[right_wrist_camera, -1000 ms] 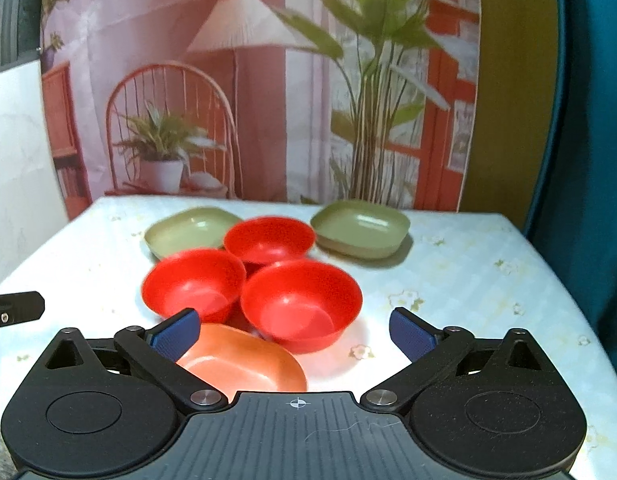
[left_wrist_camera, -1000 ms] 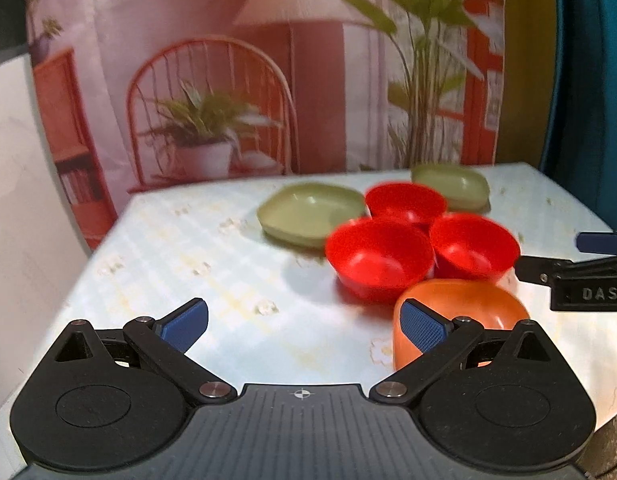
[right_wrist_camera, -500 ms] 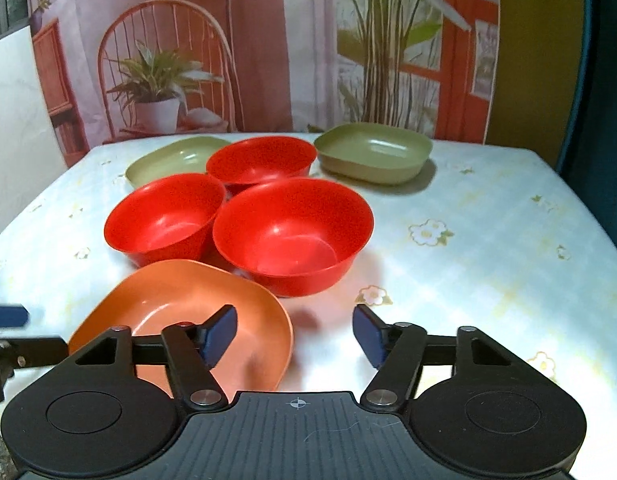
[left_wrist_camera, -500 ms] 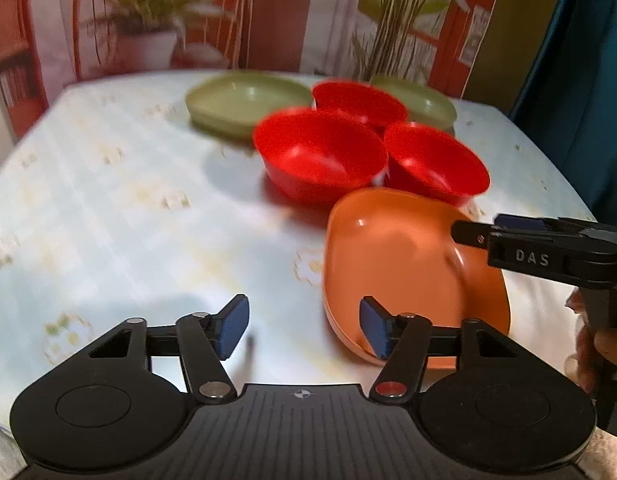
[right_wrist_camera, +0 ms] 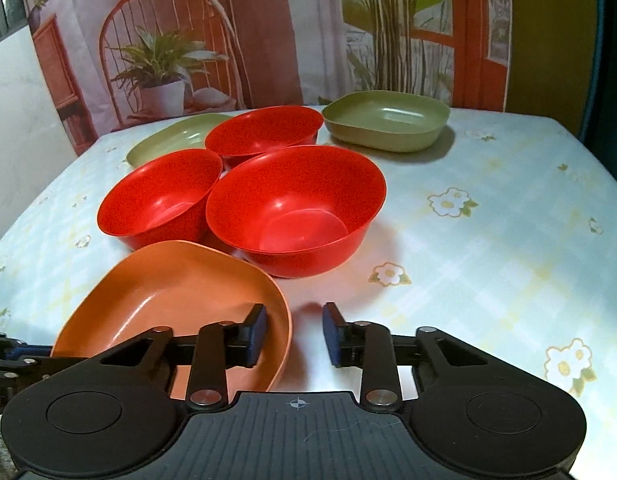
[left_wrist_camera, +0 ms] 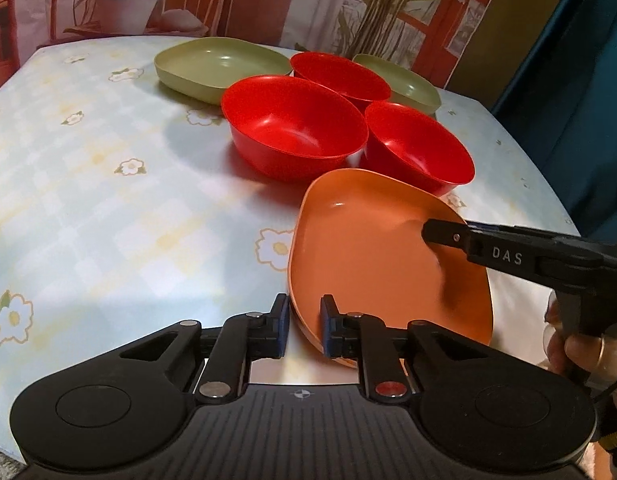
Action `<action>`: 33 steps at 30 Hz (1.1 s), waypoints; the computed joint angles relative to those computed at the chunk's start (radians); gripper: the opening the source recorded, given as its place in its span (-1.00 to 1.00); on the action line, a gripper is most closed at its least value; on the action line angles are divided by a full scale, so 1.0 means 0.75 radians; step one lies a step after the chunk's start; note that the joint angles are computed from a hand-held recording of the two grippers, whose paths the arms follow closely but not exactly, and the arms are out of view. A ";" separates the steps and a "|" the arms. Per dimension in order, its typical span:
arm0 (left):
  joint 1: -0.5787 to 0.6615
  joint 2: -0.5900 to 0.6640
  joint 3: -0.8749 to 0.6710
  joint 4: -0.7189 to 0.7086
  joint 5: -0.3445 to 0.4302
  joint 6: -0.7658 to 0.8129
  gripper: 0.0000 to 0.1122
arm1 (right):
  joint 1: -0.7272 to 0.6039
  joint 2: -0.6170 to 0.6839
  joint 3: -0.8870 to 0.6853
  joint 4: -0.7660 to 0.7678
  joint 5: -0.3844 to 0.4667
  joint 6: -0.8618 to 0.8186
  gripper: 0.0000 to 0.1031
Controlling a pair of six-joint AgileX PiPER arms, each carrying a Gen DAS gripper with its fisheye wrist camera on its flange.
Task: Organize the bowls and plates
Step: 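Lift the orange plate with the left tool and carry it away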
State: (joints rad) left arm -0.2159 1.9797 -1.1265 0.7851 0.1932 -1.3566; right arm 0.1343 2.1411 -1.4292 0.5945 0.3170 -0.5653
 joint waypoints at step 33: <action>0.031 -0.181 0.157 0.500 0.028 -0.472 -0.76 | 0.063 -0.151 0.107 -0.023 0.060 0.153 -0.81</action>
